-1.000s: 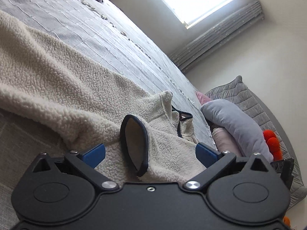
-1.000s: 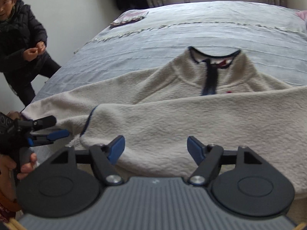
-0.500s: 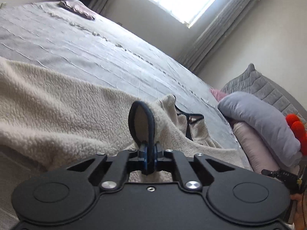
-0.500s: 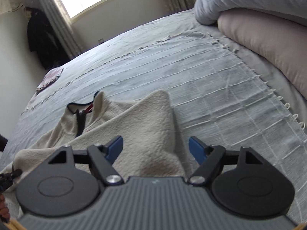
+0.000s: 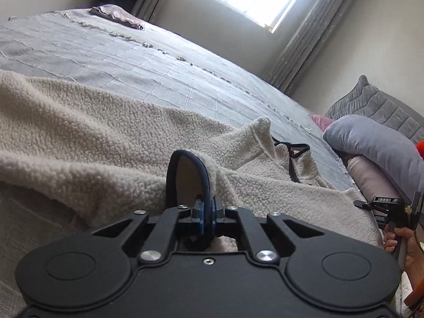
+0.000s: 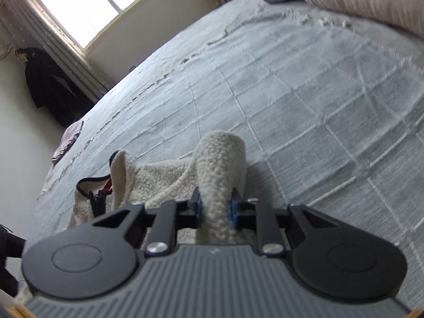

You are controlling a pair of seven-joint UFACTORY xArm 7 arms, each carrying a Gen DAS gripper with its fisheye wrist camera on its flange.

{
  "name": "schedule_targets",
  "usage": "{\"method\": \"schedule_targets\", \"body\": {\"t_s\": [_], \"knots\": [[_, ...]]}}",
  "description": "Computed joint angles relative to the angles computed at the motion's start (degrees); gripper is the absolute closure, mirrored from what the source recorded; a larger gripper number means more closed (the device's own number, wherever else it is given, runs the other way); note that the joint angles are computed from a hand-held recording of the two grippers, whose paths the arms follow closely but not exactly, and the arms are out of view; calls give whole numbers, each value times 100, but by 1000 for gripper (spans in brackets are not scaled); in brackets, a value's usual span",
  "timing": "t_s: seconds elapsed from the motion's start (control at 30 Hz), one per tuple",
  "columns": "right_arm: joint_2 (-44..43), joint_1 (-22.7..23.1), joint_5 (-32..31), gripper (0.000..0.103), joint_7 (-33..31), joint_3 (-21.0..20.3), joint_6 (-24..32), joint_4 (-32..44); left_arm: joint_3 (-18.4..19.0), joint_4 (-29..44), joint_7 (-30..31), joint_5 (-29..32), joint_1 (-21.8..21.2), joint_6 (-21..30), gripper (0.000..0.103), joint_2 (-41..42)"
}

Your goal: Fold large clothes

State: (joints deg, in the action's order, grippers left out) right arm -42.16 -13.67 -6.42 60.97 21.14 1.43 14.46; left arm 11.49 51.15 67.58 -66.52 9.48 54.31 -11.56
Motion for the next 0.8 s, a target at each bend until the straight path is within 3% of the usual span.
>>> {"method": "schedule_targets", "body": {"t_s": [0.1, 0.17, 0.23, 0.27, 0.33, 0.37, 0.43, 0.5, 0.63, 0.7, 0.8], "knots": [[-617, -555, -111, 88, 210, 490, 33, -241, 52, -13, 194, -114, -61, 258, 98, 8], [-340, -366, -254, 88, -89, 209, 345, -118, -198, -148, 281, 81, -113, -233, 98, -27], [-194, -334, -329, 84, -70, 238, 595, 0, -298, -241, 541, 116, -236, -651, 94, 23], [-255, -405, -379, 81, 68, 378, 746, 57, -275, -248, 641, 65, -269, -690, 92, 23], [-539, -433, -580, 60, 236, 552, 1030, 104, -229, -277, 662, 68, -284, -722, 91, -125], [-716, -388, -740, 55, 204, 589, 1175, 133, -219, -340, 705, 19, -302, -845, 88, -265], [-995, -234, -1020, 50, 124, 670, 1522, 253, -140, -497, 1093, -319, -409, -1124, 70, -559], [-1052, 76, -1172, 50, 7, 590, 1622, 343, -24, -528, 1426, -559, -538, -1071, 66, -702], [-776, 618, -1296, 50, -140, 604, 1760, 476, 9, -417, 1267, -7, -665, -367, 66, -603], [-542, 705, -1341, 50, -79, 668, 1917, 482, -214, -420, 1046, 492, -564, -310, 66, -441], [-360, 688, -1509, 52, 174, 687, 1660, 205, -69, -507, 1209, 307, -658, -298, 66, -257]]}}
